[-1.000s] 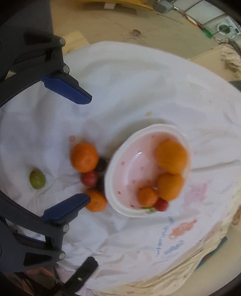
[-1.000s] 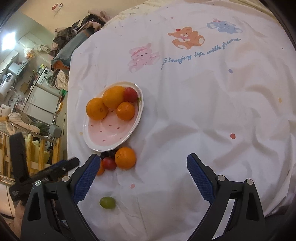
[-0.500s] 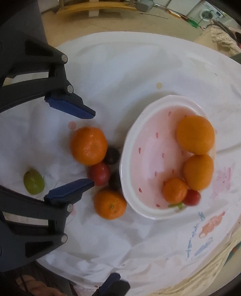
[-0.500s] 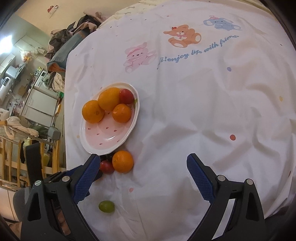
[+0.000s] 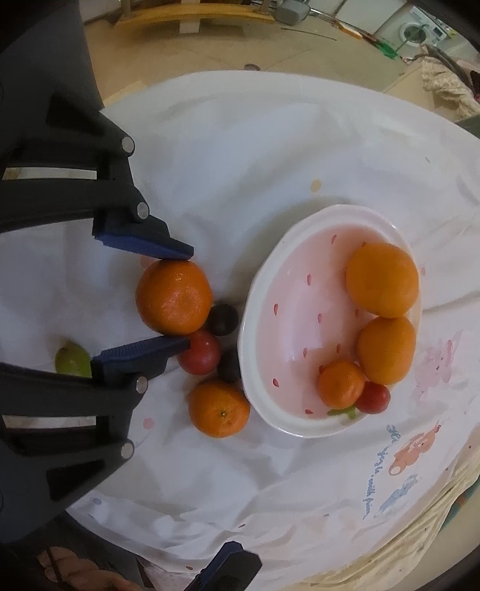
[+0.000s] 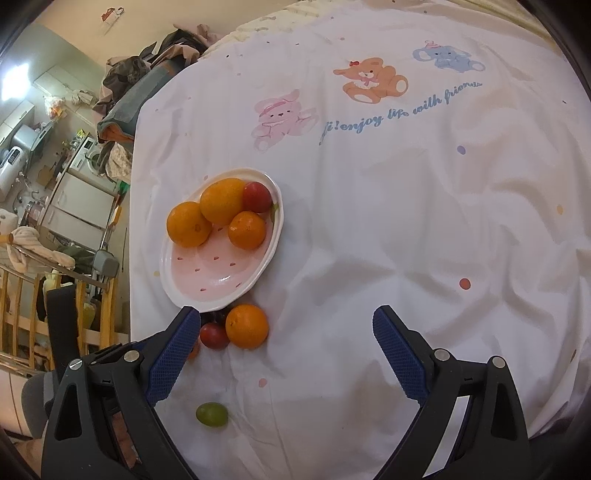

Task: Organize fruits
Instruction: 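Grasp a mandarin beside the plate with the left tool while the right tool grasps another mandarin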

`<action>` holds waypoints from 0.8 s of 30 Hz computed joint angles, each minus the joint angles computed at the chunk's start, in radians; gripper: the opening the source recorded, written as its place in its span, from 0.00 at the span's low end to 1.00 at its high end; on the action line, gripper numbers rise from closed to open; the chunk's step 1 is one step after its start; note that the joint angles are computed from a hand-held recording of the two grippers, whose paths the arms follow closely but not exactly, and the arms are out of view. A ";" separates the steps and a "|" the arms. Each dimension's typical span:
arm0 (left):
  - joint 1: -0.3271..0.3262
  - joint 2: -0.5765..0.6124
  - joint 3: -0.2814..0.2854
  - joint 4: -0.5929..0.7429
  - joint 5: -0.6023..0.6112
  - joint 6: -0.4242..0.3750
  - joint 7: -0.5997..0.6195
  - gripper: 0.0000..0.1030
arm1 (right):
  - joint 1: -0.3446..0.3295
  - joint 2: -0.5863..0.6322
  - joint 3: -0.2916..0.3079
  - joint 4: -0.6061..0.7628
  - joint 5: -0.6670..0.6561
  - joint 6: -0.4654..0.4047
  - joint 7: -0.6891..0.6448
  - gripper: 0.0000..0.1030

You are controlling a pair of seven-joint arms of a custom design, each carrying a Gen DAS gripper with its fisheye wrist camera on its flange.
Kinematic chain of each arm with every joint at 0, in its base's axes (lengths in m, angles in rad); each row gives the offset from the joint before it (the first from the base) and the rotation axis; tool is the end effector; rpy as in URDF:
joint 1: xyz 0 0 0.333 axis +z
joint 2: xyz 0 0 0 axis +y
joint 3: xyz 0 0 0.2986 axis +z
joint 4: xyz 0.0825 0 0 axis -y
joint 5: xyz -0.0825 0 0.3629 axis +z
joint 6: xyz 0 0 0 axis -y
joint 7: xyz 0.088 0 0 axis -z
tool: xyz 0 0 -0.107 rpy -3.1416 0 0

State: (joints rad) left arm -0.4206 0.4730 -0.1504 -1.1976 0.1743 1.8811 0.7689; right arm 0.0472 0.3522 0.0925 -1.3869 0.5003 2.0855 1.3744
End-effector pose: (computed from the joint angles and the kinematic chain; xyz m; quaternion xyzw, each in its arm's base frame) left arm 0.5973 -0.3394 0.5239 -0.7747 0.6210 -0.1014 0.0626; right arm 0.6635 0.1069 0.5422 -0.7238 0.6219 0.0490 0.2950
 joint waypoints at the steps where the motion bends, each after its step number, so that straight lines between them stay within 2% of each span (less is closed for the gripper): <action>1: -0.002 0.003 0.001 0.008 0.004 -0.003 0.000 0.36 | 0.001 -0.001 -0.001 -0.002 -0.004 0.003 0.000 0.94; 10: -0.002 -0.057 0.005 -0.042 0.036 0.039 -0.032 0.36 | 0.007 0.002 0.000 -0.011 -0.025 0.004 0.008 0.94; 18: -0.003 -0.091 0.009 -0.053 0.101 0.056 -0.077 0.36 | 0.020 0.050 0.018 0.058 -0.024 -0.080 -0.008 0.94; 24: 0.004 -0.102 0.006 -0.057 0.115 0.050 -0.101 0.36 | 0.051 0.136 0.035 0.173 -0.073 -0.149 -0.041 0.93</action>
